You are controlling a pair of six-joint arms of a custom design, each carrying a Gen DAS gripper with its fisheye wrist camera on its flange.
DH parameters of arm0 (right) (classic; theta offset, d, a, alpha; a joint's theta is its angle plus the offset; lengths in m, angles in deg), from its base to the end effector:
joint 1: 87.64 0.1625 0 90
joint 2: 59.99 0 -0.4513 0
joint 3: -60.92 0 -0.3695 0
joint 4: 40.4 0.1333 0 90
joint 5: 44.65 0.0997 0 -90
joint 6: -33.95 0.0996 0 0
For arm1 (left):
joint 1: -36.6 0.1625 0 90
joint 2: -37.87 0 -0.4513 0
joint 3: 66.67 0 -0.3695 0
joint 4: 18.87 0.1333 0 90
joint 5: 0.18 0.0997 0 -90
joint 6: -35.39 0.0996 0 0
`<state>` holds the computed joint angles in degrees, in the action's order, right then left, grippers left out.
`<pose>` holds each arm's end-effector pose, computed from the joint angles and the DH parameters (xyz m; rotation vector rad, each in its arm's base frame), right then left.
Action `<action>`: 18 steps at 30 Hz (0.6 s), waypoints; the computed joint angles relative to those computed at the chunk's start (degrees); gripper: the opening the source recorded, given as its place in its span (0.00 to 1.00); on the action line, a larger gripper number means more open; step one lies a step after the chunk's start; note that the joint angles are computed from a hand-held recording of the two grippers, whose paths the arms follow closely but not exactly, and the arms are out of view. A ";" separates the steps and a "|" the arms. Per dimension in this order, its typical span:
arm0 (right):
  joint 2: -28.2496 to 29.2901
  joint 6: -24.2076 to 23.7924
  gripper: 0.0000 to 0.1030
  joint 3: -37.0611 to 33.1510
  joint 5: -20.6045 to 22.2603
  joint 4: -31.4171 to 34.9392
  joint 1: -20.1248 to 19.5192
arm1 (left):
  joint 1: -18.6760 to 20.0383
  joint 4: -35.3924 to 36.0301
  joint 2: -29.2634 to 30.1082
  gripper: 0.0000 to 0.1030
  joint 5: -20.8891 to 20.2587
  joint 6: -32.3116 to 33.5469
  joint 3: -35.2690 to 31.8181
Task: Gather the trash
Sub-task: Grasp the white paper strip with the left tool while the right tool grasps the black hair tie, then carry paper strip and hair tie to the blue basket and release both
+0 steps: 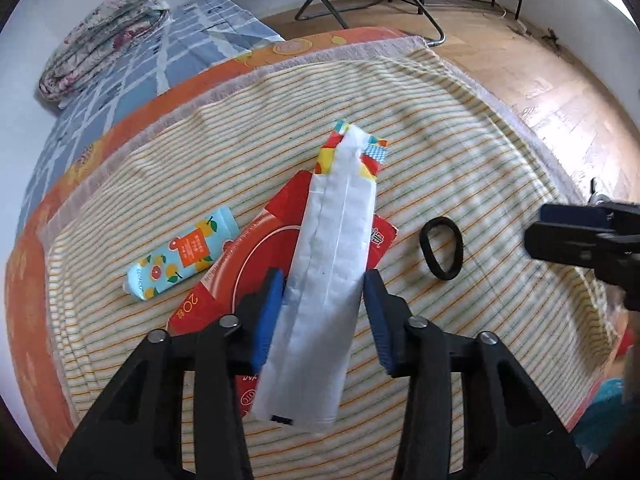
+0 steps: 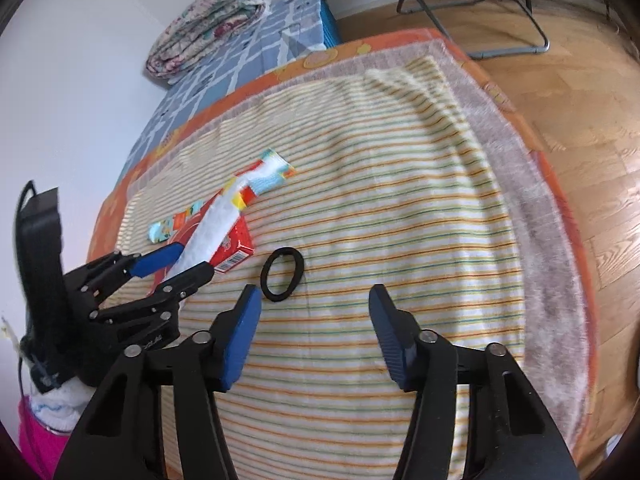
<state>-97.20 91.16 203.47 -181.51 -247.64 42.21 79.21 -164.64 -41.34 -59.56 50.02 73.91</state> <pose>0.2857 -0.2477 0.0330 -0.5014 -2.5171 1.0095 -0.1348 -0.3740 0.1865 1.3699 2.2114 -0.0788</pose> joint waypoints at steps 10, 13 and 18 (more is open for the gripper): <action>1.33 -0.60 0.26 -5.68 0.27 10.10 -4.44 | 3.41 2.62 -1.54 0.24 -4.64 -2.85 -2.78; 1.44 0.64 0.17 -8.10 -2.59 17.58 -3.99 | 3.74 3.09 -2.49 0.22 -5.04 -2.88 -2.82; 1.23 0.48 0.03 -9.24 -4.35 21.21 -2.82 | 3.84 4.25 -4.81 0.21 -5.12 -3.08 -2.71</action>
